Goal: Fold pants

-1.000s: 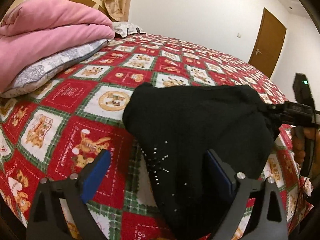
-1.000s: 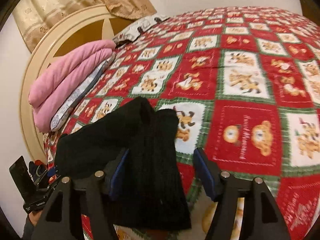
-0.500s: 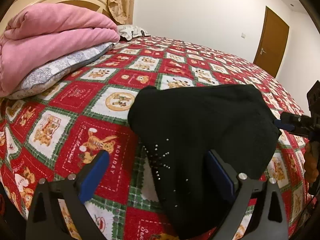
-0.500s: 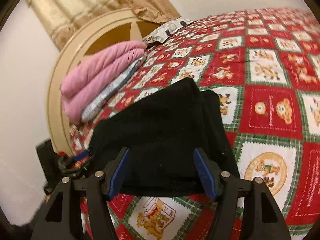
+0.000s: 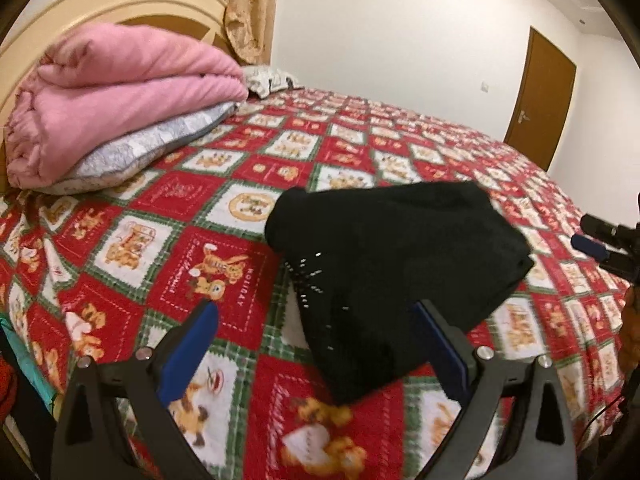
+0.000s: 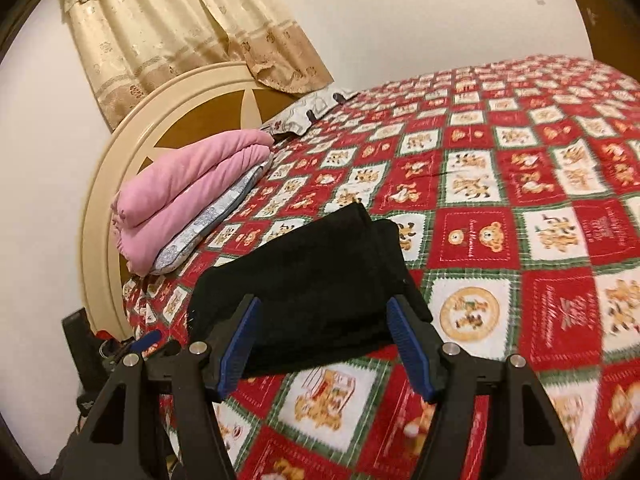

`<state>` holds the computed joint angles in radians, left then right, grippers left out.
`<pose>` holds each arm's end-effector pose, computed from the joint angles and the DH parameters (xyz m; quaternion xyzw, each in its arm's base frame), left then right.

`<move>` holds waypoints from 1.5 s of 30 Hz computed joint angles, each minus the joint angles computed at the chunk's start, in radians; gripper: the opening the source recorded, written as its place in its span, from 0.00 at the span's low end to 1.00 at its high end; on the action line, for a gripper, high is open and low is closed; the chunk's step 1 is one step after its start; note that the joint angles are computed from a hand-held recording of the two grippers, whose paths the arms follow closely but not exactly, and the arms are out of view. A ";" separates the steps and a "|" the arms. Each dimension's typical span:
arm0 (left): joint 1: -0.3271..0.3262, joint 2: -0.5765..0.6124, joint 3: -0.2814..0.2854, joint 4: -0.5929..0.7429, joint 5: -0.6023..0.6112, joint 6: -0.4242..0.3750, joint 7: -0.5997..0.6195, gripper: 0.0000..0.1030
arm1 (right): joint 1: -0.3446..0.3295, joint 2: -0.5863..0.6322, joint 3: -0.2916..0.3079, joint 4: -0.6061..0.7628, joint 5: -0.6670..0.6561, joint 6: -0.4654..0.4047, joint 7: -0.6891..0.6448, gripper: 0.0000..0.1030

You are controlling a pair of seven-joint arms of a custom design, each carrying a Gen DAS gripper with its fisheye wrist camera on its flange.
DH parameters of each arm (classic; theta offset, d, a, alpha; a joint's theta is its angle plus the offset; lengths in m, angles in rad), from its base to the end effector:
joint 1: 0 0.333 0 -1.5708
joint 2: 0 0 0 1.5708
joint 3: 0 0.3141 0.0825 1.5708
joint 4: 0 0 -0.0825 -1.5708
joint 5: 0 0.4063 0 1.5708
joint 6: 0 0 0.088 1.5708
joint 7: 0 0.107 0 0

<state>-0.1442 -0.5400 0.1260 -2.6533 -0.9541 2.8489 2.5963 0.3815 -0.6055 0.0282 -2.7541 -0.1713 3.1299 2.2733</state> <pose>0.4273 0.0366 0.4616 -0.5677 0.6995 -0.3825 0.2050 0.3715 0.1781 0.4977 -0.5855 0.6597 -0.1546 0.4452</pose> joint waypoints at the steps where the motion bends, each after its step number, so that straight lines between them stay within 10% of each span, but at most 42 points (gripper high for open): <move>1: 0.003 -0.021 -0.003 -0.010 0.002 -0.003 -0.004 0.96 | -0.016 -0.019 0.026 -0.007 -0.005 -0.012 0.009 0.65; 6: -0.001 -0.137 0.003 -0.061 0.020 -0.038 -0.026 0.96 | -0.099 -0.135 0.170 -0.019 -0.062 -0.111 0.085 0.65; 17: -0.021 -0.321 0.027 -0.142 0.071 -0.074 -0.078 0.96 | -0.120 -0.283 0.286 -0.022 -0.185 -0.231 0.243 0.66; 45: -0.059 -0.513 0.055 -0.207 0.158 -0.076 -0.154 0.96 | -0.027 -0.461 0.297 -0.031 -0.279 -0.410 0.347 0.70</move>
